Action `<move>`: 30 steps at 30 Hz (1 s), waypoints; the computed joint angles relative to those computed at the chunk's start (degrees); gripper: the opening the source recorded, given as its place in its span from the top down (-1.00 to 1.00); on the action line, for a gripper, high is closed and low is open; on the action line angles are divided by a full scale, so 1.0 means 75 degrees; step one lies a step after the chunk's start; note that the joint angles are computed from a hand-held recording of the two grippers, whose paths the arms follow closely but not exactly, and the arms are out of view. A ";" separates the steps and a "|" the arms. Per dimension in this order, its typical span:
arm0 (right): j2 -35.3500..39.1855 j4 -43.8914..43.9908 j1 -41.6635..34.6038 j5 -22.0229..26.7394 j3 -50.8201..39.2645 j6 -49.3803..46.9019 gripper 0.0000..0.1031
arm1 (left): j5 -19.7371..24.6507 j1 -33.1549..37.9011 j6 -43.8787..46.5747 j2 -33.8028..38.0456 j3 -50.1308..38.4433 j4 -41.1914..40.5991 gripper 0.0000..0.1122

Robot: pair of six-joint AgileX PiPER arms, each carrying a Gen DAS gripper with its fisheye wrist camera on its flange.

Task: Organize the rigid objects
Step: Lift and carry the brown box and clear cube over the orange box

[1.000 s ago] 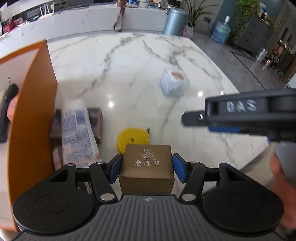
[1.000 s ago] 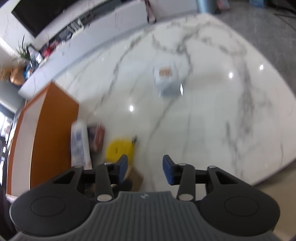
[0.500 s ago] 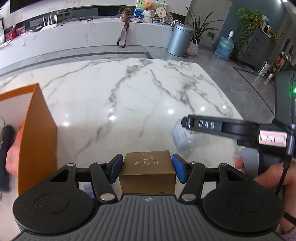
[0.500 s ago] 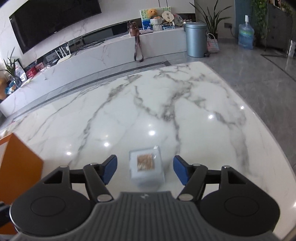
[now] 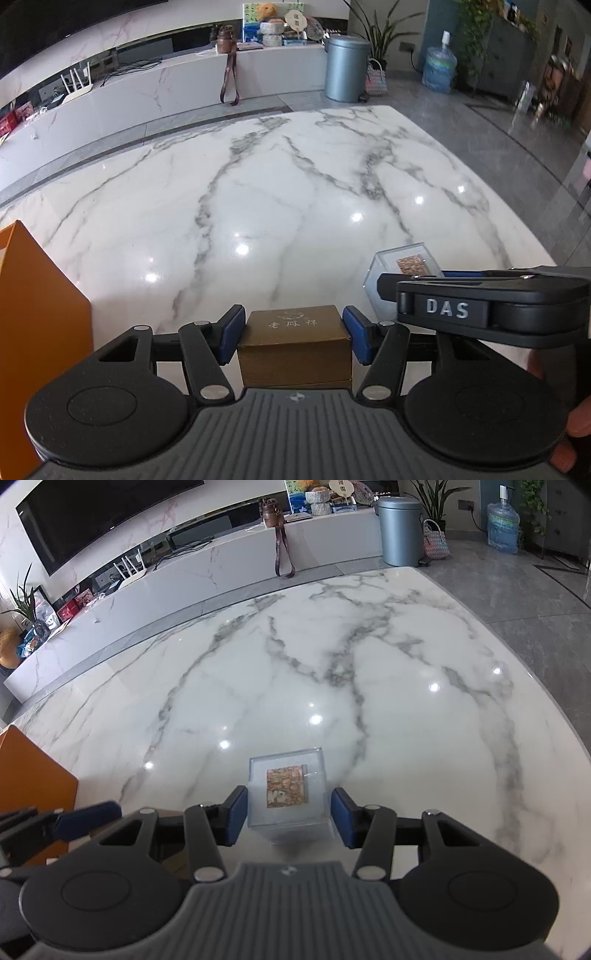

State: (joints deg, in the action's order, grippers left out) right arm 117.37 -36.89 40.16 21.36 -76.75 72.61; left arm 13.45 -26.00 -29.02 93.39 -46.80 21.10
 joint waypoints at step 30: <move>-0.0445 0.0398 -0.0272 -0.0946 0.0890 -0.0215 0.01 | 0.1789 -0.0104 0.0658 0.0709 -0.0919 -0.1290 -0.19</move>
State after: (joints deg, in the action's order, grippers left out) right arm 114.04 -33.90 38.12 14.26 -70.08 70.99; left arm 26.86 -26.78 -24.08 98.71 -53.69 11.43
